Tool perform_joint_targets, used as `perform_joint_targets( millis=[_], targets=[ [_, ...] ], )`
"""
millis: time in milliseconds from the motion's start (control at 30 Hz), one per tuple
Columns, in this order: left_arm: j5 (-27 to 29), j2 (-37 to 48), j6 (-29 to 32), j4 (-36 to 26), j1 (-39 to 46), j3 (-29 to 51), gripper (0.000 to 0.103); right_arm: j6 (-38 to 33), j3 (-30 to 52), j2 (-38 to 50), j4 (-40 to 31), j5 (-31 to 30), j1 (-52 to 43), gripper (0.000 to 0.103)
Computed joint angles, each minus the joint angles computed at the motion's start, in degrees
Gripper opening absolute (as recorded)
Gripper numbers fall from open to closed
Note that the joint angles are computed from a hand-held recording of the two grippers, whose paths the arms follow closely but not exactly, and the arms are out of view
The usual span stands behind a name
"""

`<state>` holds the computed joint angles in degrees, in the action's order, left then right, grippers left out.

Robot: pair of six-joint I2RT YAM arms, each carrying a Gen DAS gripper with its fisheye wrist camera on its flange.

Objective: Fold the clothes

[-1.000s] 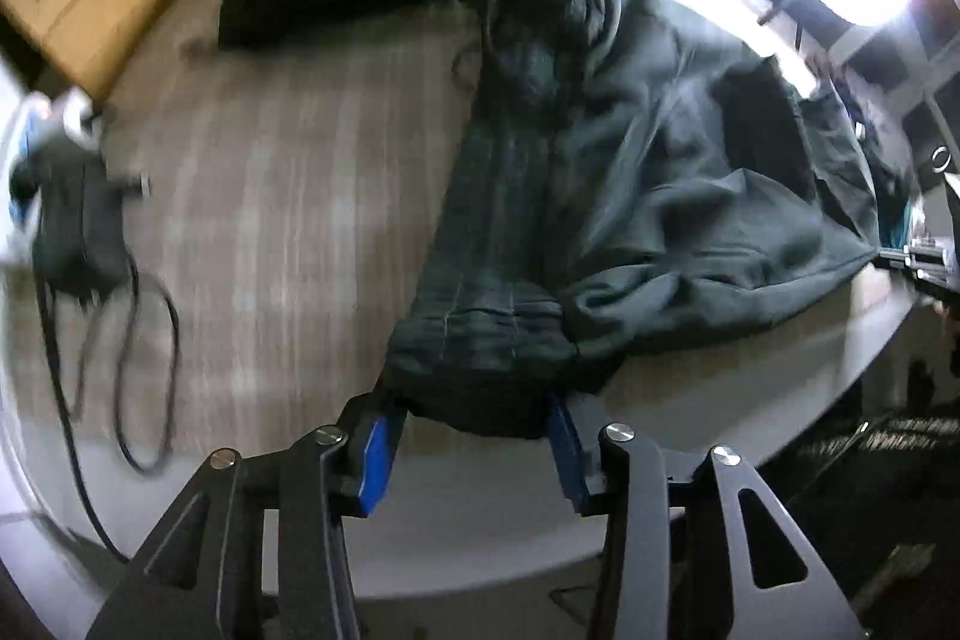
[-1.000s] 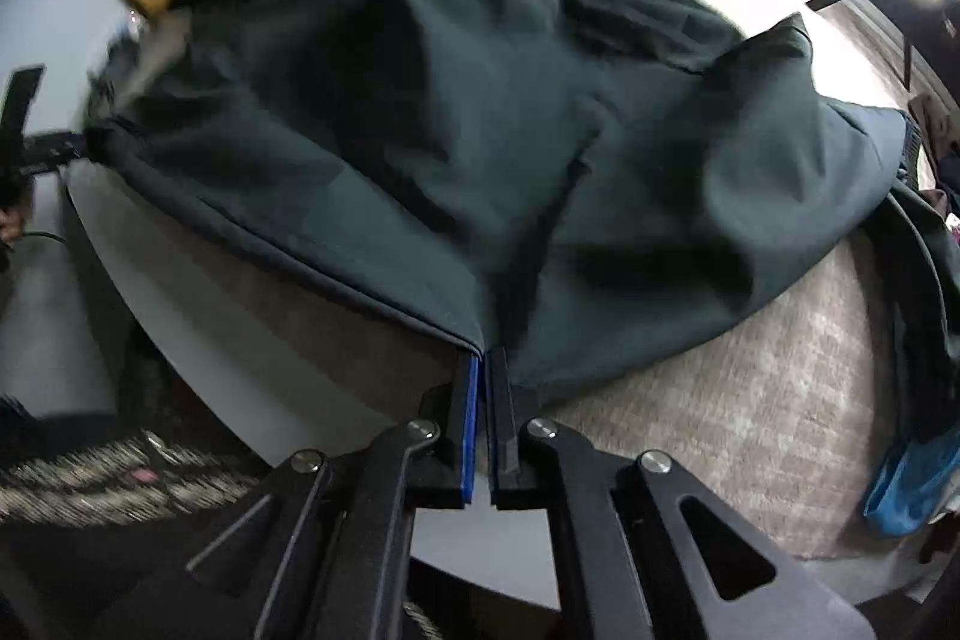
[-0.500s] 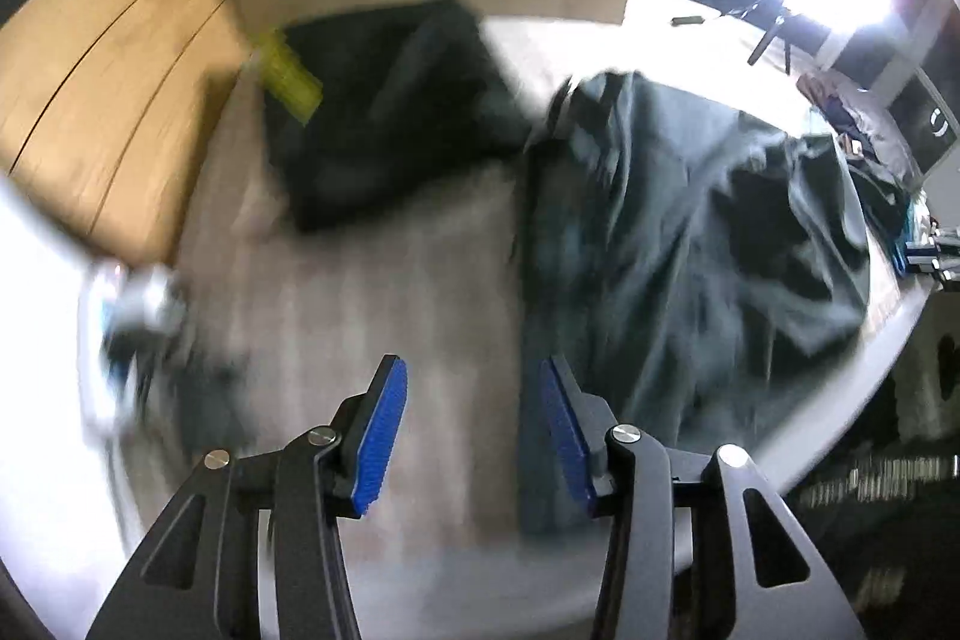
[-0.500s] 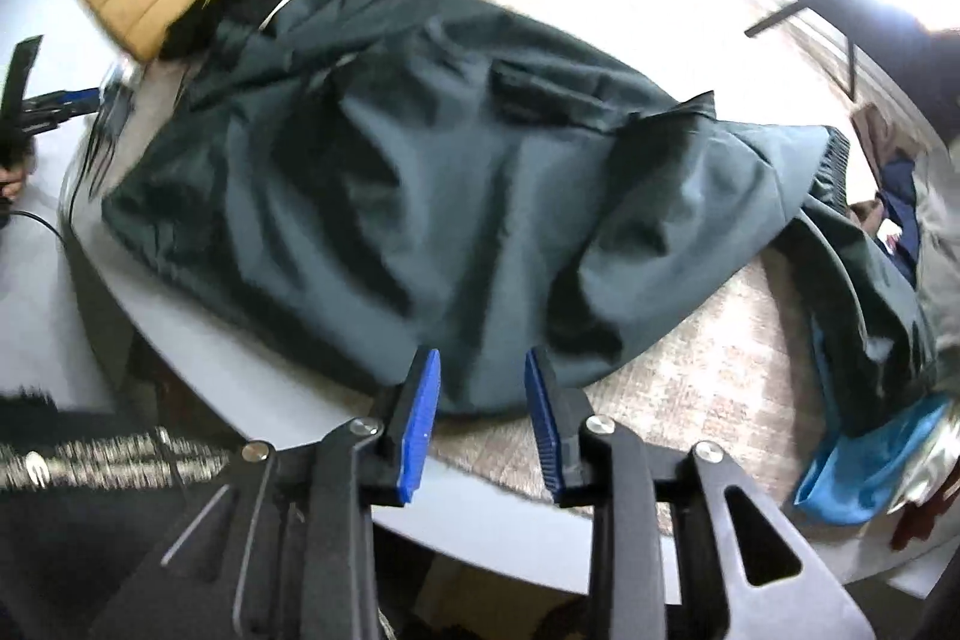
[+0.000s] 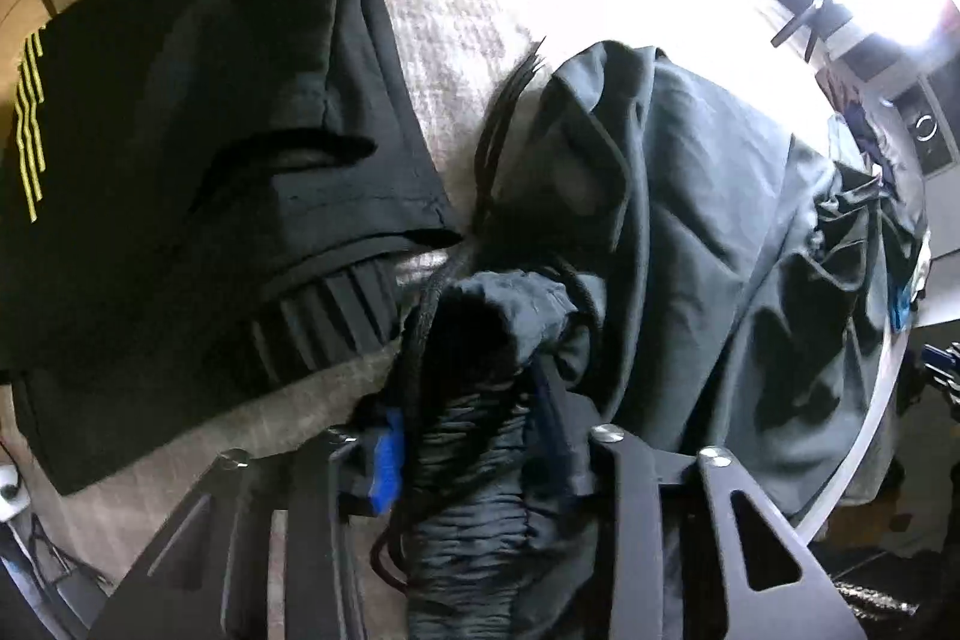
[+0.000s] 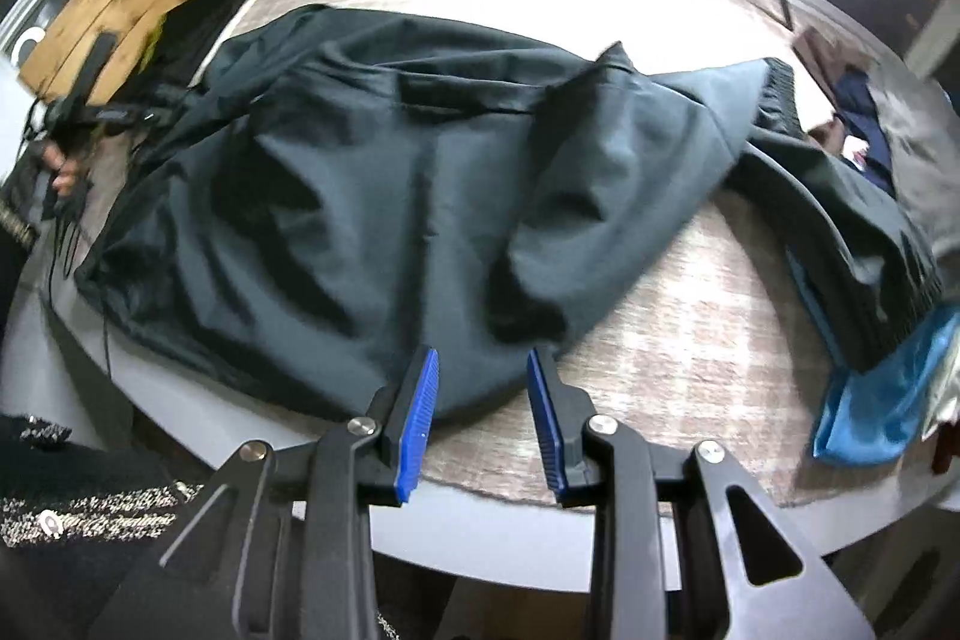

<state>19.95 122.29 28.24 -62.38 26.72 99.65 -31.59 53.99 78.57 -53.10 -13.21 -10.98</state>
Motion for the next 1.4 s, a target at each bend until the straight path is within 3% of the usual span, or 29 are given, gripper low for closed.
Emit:
perform_joint_targets(
  millis=[33,200,333,400,467,533,600,700,867,967,1067,1200,1300,1400],
  targets=[
    [1.36,-1.32,-0.24,-0.32,0.43,-0.56,0.01,0.26,0.35,0.64,0.65,0.05,-0.01,0.031],
    [5.69,-11.87,0.16,1.15,2.36,-4.21,0.009,2.66,2.05,3.55,3.69,0.0,2.52,0.031],
    [7.58,-12.62,-0.98,1.79,7.57,2.45,0.009,5.15,3.03,6.19,5.45,0.82,5.91,0.031],
    [5.51,-6.78,-0.9,0.84,9.73,8.42,0.009,5.79,2.93,6.71,5.82,1.2,7.21,0.031],
    [3.17,-0.07,-1.07,-0.89,11.56,15.92,0.018,6.25,2.78,7.13,5.87,1.47,7.79,0.031],
    [-4.2,7.54,-1.94,-2.52,11.02,22.07,0.02,6.63,2.71,7.6,5.77,1.64,8.02,0.031],
    [-7.32,10.61,-1.48,-3.2,10.6,24.15,0.023,6.83,2.83,7.68,5.36,1.64,6.91,0.031],
    [-6.66,7.51,0.17,-0.53,10.58,20.73,0.025,5.98,3.35,6.71,4.67,1.66,2.98,0.031],
    [-10.8,2.75,3.25,0.23,11.01,18.41,0.033,3.21,8.64,8.01,4.25,0.38,-9.41,0.031],
    [-13.79,-1.6,2.21,2.34,12.45,14.16,0.033,2.21,16.02,13.22,4.33,-0.98,-16.11,0.032],
    [-13.97,-8.47,-0.2,3.49,12.15,7.24,0.033,-0.2,26.1,21.83,2.83,-1.42,-19.56,0.042],
    [-9.99,-21.01,-2.63,3.46,2.46,-6.87,0.034,-3.39,36.54,32.46,6.22,4.08,-20.83,0.047],
    [-7.27,-25.83,-9.42,3.16,-13.28,-13.13,0.039,-4.84,51.11,42.94,-0.54,-0.84,-21.3,0.047],
    [-3.02,-22.87,-17.84,5.23,-28.28,-12.52,0.039,-6.28,63.2,51.15,-4.86,-4.0,-18.91,0.048]
  ],
)
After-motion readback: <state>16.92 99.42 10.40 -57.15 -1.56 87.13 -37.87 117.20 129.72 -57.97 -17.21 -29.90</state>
